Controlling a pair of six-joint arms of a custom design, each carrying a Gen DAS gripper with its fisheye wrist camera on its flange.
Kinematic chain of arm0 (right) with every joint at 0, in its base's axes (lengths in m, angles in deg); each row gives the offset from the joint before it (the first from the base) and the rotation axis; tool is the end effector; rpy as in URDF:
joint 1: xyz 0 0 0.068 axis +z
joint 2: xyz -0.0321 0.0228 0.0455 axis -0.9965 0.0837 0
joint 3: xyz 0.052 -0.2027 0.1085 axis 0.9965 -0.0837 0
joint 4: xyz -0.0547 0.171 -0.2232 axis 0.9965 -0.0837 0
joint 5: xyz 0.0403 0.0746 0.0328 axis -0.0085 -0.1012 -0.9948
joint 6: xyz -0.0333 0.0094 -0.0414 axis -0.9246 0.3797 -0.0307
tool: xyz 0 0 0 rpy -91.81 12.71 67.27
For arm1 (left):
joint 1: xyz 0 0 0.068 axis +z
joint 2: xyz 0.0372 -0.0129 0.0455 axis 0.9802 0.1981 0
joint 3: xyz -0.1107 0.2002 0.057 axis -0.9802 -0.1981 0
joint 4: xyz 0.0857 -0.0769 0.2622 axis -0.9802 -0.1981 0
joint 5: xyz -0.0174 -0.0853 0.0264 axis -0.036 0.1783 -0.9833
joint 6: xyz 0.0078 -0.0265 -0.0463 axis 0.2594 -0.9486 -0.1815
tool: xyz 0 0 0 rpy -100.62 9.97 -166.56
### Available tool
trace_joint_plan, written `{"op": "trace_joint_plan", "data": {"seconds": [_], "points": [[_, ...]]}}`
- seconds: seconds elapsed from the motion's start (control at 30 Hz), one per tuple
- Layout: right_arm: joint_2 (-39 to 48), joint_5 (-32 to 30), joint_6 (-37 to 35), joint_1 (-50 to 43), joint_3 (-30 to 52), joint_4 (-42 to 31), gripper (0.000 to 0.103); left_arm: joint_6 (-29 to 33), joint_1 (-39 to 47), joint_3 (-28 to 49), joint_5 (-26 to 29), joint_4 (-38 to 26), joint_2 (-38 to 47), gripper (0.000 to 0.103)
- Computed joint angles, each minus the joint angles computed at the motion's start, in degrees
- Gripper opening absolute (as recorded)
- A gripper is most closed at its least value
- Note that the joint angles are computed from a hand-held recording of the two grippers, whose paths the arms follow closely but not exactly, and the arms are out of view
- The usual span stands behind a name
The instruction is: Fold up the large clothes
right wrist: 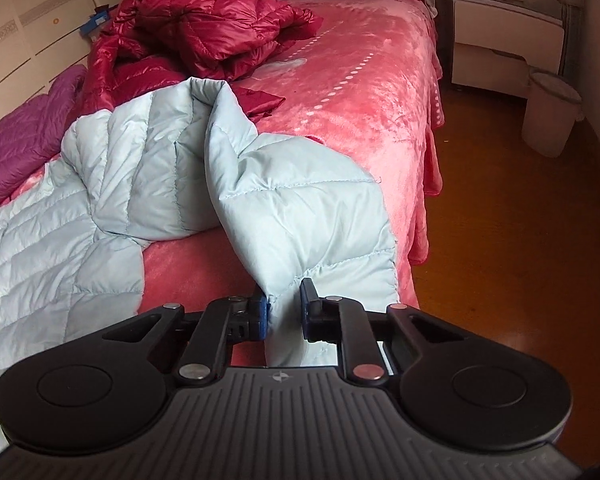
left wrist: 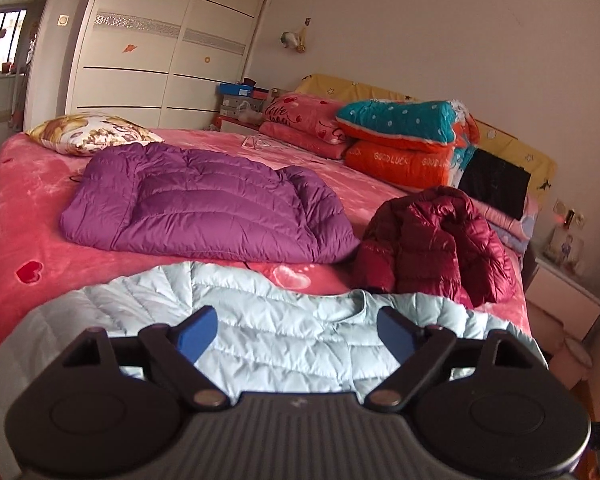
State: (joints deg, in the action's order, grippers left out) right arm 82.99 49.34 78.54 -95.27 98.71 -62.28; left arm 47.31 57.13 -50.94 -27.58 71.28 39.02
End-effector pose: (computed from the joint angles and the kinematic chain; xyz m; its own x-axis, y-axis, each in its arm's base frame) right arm 0.3853 -0.0542 0.0684 -0.7722 0.0670 -0.6318 -0.1327 0.9555 0.2636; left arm 0.2300 -0.0705 0.1521 -0.3182 -0.3779 -0.8694 -0.3417 0.9012 -0.2666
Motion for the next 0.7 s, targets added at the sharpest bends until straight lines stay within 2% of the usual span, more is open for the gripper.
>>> {"op": "trace_joint_plan", "data": {"seconds": [0.23,0.43,0.57,0.7], "points": [[-4.2,-13.0,6.8,-3.1,1.0,-6.9,0.017,3.1,6.1,-1.8,7.7,11.7,6.7,0.088],[-8.6,-21.3,12.9,0.7,1.4,-9.4,0.017,6.4,10.6,-5.2,15.0,24.0,10.7,0.088],[-7.9,-25.0,19.8,6.4,3.8,-8.1,0.017,7.9,13.6,-7.0,18.5,30.1,12.4,0.09],[-3.2,-30.0,31.0,13.3,9.1,-3.3,0.017,5.8,17.7,-8.7,23.4,33.3,12.3,0.09]]}}
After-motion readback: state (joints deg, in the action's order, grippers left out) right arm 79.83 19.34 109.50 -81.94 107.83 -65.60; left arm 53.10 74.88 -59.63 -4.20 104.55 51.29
